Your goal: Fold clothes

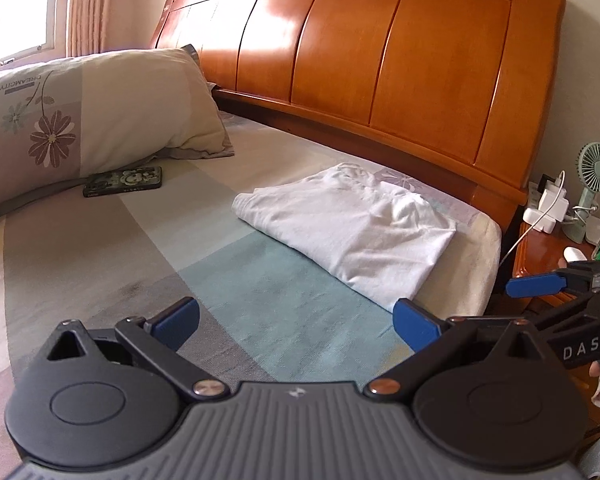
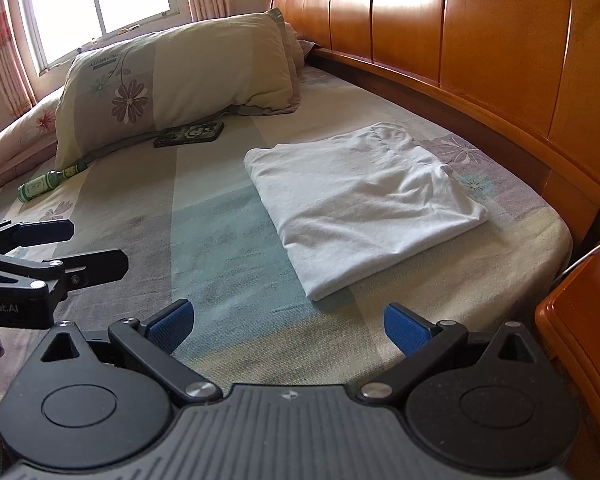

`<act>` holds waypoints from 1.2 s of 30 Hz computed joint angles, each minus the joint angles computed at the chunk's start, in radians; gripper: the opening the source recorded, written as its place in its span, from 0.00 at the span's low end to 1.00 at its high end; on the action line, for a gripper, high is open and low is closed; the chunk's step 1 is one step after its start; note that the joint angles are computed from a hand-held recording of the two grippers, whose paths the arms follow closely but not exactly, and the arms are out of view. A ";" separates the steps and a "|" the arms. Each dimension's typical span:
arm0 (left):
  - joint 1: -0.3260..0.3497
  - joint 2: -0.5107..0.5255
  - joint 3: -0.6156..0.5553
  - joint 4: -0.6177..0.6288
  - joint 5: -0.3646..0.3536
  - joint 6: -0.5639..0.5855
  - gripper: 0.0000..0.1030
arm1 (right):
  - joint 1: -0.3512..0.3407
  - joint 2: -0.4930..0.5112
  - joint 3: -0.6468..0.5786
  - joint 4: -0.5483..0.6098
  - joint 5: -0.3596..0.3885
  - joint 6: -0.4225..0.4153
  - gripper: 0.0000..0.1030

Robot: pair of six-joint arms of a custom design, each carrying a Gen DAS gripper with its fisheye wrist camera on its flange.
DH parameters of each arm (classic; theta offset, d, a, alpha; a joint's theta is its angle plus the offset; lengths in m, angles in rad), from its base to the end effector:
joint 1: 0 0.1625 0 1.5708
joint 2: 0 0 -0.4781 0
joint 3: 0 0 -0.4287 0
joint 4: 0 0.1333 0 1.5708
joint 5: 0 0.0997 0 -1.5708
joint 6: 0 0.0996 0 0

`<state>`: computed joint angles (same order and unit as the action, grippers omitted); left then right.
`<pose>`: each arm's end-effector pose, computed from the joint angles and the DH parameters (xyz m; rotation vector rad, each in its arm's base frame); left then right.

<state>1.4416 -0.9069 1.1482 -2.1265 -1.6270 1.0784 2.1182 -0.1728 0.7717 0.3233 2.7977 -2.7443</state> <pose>0.0189 -0.8459 0.3729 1.7214 2.4722 -0.4634 0.4324 -0.6334 -0.0840 -0.3206 -2.0207 1.2338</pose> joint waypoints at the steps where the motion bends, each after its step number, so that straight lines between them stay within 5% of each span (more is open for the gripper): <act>1: -0.002 0.002 -0.008 0.025 0.001 -0.003 0.99 | 0.004 0.001 0.003 0.000 0.006 0.006 1.00; 10: -0.021 -0.029 0.052 -0.021 0.038 -0.068 0.99 | 0.031 0.008 0.012 0.014 0.055 0.062 1.00; 36: -0.014 -0.077 0.128 -0.067 0.020 -0.057 0.99 | 0.048 0.019 -0.003 -0.026 0.058 -0.024 1.00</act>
